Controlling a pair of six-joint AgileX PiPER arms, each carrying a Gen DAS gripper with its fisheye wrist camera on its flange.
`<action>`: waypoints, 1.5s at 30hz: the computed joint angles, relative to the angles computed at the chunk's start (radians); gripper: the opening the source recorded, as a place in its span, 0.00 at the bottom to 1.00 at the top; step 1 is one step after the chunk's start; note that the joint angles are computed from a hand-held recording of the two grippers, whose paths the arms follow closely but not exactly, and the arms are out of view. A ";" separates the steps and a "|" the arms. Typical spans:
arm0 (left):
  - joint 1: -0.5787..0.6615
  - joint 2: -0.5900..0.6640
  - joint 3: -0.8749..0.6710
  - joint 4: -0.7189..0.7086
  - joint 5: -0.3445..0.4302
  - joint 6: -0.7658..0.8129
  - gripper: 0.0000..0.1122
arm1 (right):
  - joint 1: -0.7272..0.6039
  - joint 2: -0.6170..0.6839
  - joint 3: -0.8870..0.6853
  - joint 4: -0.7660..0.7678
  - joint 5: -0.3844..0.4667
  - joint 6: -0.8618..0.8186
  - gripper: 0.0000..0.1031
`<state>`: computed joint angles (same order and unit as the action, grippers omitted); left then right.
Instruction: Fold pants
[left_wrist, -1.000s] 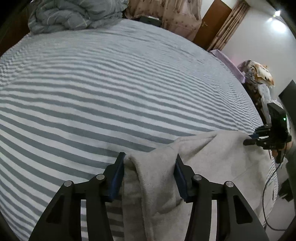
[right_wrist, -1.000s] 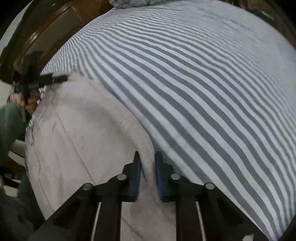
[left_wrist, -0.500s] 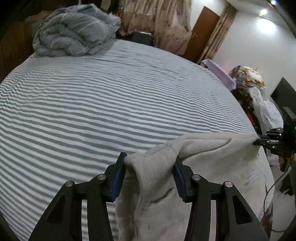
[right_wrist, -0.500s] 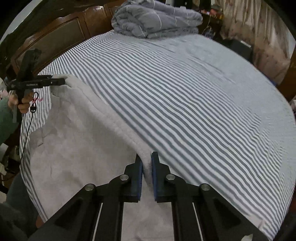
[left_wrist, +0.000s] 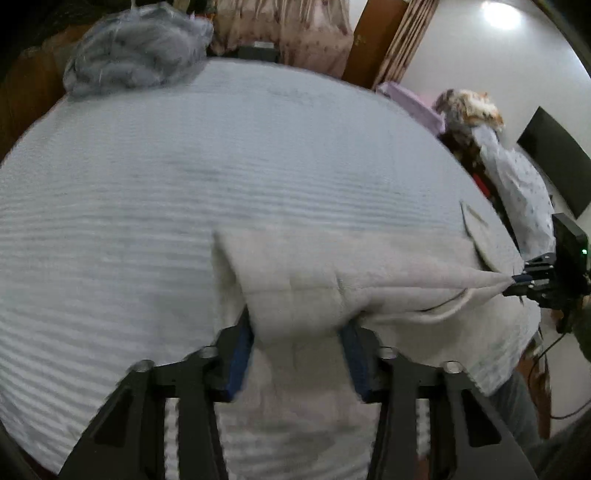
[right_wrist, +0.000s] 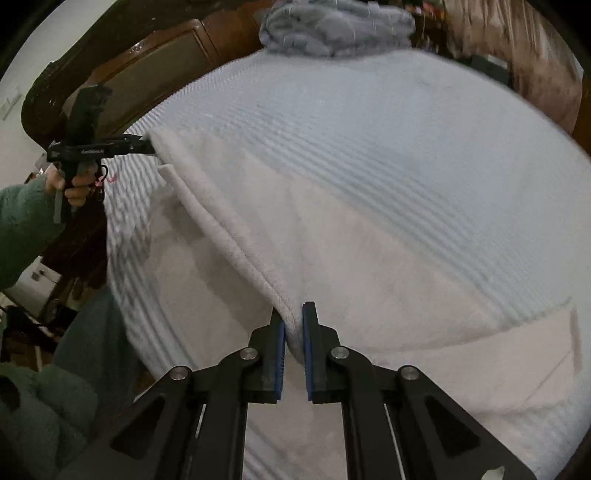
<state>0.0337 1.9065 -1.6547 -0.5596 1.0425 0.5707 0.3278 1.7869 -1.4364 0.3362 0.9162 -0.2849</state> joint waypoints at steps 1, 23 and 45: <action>-0.003 -0.020 0.046 0.002 -0.005 0.002 0.38 | 0.014 -0.007 0.052 0.004 -0.032 0.009 0.07; 0.162 -0.100 0.430 -0.410 0.050 -0.189 0.62 | 0.110 -0.016 0.294 -0.060 -0.282 0.149 0.08; 0.046 0.019 -0.111 -0.046 0.034 -0.543 0.23 | 0.196 -0.108 0.300 -0.100 -0.299 0.221 0.08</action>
<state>0.0800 1.9258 -1.7662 -0.6060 1.0762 0.0275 0.5236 1.6786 -1.1365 0.2363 0.6174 -0.0640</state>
